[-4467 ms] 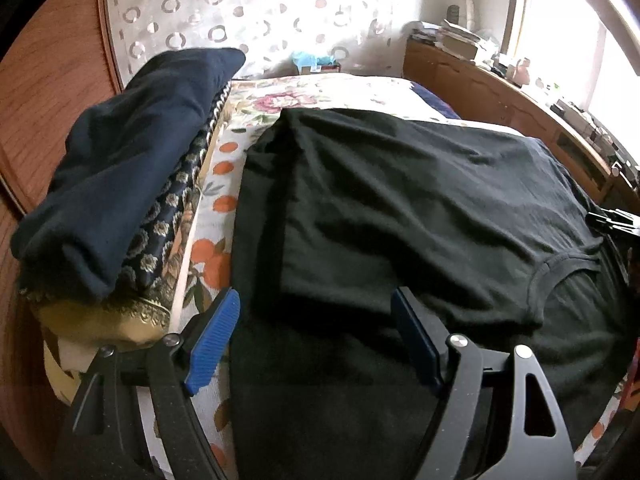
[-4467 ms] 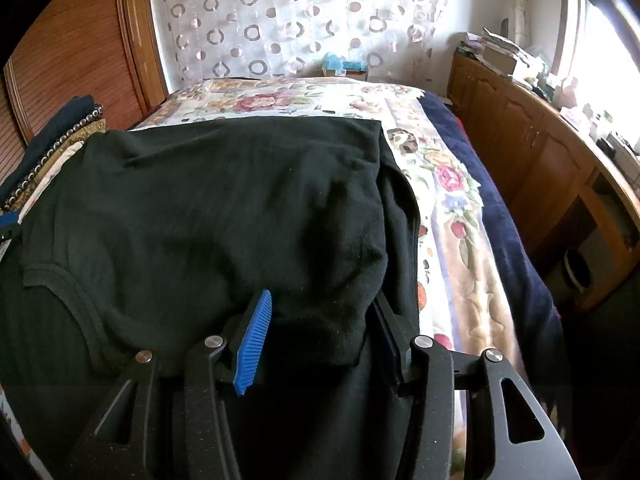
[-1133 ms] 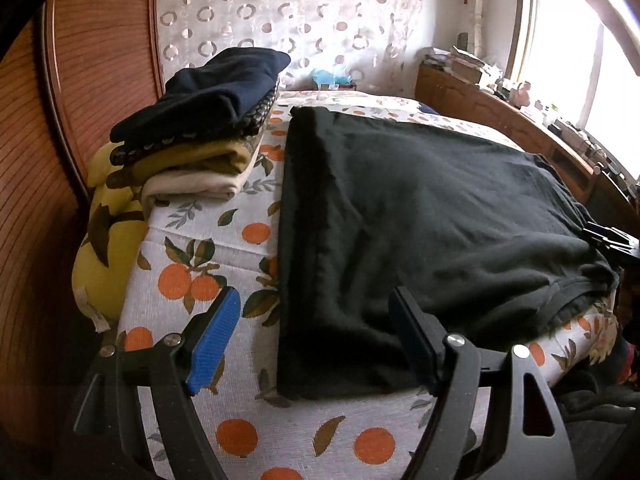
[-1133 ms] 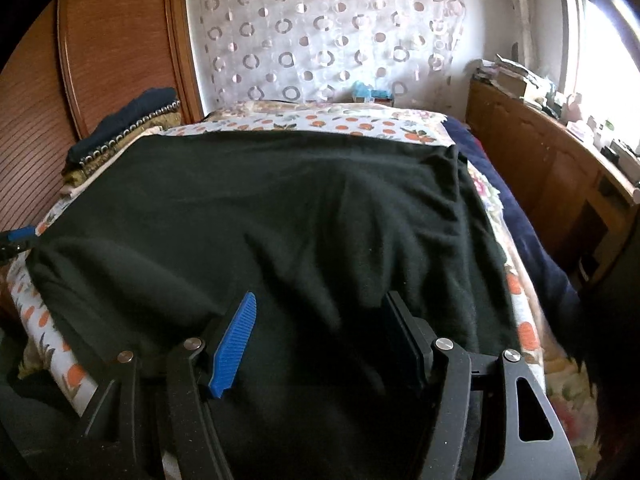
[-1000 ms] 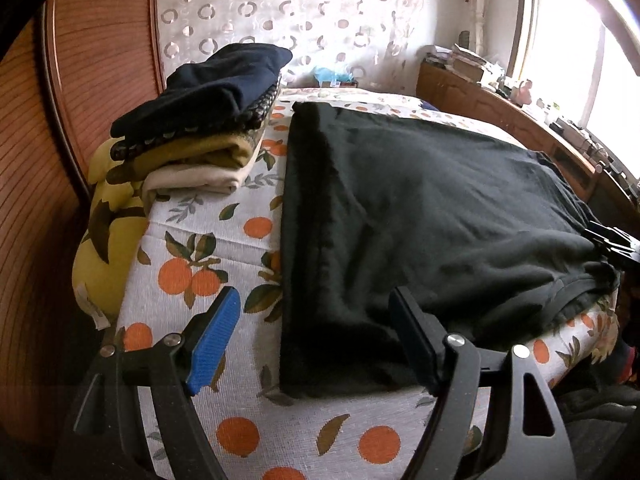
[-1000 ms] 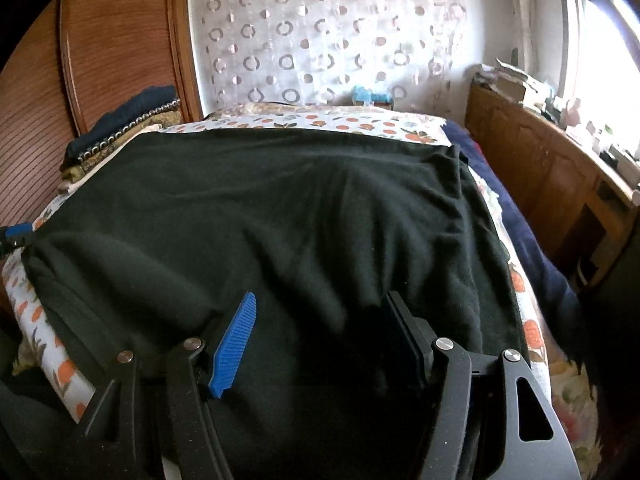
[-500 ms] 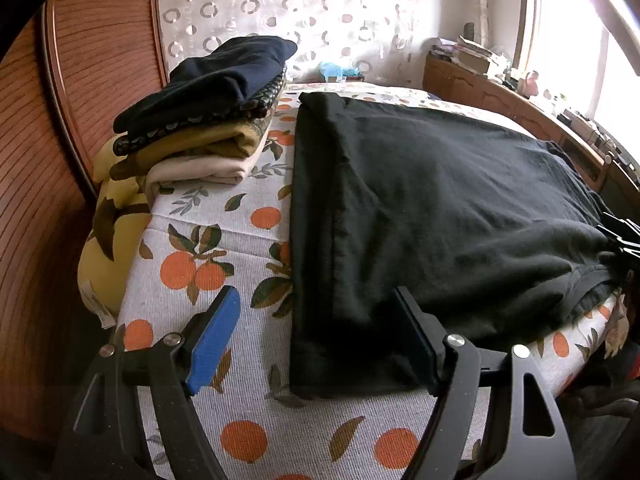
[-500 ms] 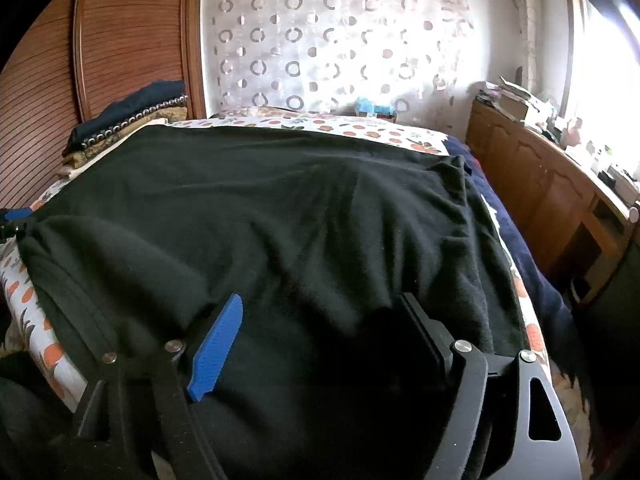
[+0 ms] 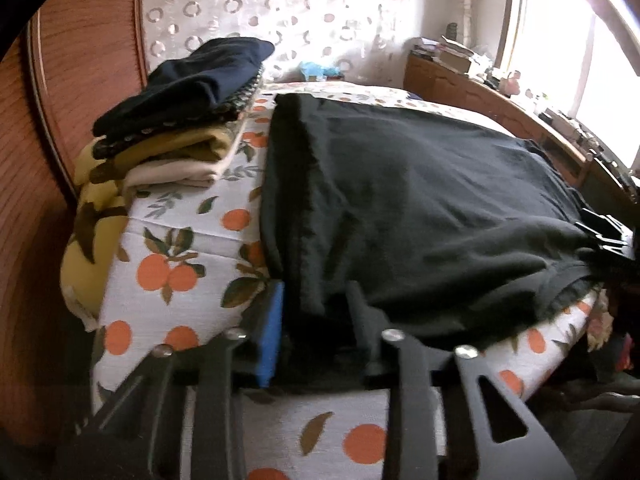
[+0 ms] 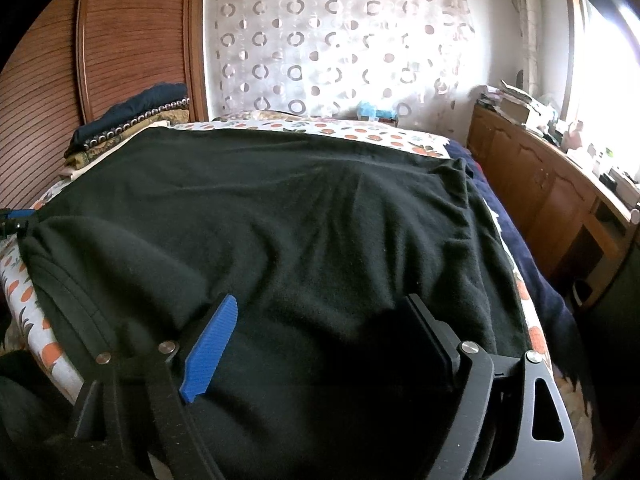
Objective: Fold small clothes
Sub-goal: 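Grasp the folded shirt's edge with the left gripper and drag it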
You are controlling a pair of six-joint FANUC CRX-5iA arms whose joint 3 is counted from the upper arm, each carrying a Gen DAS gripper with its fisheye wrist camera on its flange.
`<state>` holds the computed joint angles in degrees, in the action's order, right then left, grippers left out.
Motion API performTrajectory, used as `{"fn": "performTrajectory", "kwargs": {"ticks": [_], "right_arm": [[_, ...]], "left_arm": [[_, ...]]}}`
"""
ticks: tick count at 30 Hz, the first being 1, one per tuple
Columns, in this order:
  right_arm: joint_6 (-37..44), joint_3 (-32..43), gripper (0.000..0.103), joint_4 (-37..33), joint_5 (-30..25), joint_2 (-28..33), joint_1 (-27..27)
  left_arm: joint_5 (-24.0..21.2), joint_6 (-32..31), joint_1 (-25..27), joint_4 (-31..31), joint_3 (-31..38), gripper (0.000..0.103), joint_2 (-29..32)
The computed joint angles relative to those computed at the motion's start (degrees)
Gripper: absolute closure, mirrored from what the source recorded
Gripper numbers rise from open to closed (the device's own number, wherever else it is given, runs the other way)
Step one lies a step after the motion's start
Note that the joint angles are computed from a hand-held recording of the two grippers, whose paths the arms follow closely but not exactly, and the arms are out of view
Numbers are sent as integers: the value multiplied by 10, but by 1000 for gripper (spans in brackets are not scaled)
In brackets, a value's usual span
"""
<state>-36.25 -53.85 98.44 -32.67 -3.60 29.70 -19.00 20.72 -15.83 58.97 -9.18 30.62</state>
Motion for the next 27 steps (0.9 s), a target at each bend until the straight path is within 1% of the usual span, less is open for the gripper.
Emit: {"fn": "performTrajectory", "kwargs": {"ticks": [1, 2, 3, 4, 5, 7, 10, 14, 16, 18, 19, 21, 22, 27], "right_arm": [[7, 1, 18, -8, 2, -1, 2], [18, 3, 17, -21, 3, -3, 4], [31, 5, 17, -35, 4, -4, 8], [45, 8, 17, -53, 5, -5, 13], [59, 11, 17, -72, 5, -6, 18], [91, 19, 17, -113, -1, -8, 32], [128, 24, 17, -156, 0, -16, 43], [156, 25, 17, -192, -3, -27, 51], [155, 22, 17, -196, -7, -33, 54], [148, 18, 17, -197, -15, -39, 56], [146, 16, 17, -200, -19, -43, 59], [140, 11, 17, -202, -27, -52, 64], [137, 8, 17, -203, -33, -56, 68], [132, -6, 17, -213, -57, -77, 84]], "left_arm": [[-13, 14, 4, -21, 9, 84, 2], [-20, 13, 4, -21, 11, 90, 2], [-26, 9, 4, -21, 13, 91, 2], [-25, -6, 1, -7, 10, 91, 0], [-23, -23, -3, 10, 6, 92, -3], [-16, -81, -18, 75, -8, 92, -14], [-2, -150, -43, 150, -15, 92, -26], [6, -201, -69, 199, -1, 92, -31], [6, -215, -81, 214, 12, 92, -29], [-12, -212, -86, 211, 35, 92, -20], [-13, -210, -89, 209, 42, 92, -17], [2, -222, -105, 224, 56, 92, -11], [-11, -214, -105, 215, 68, 92, -6], [-35, -218, -119, 222, 93, 93, 8]]}}
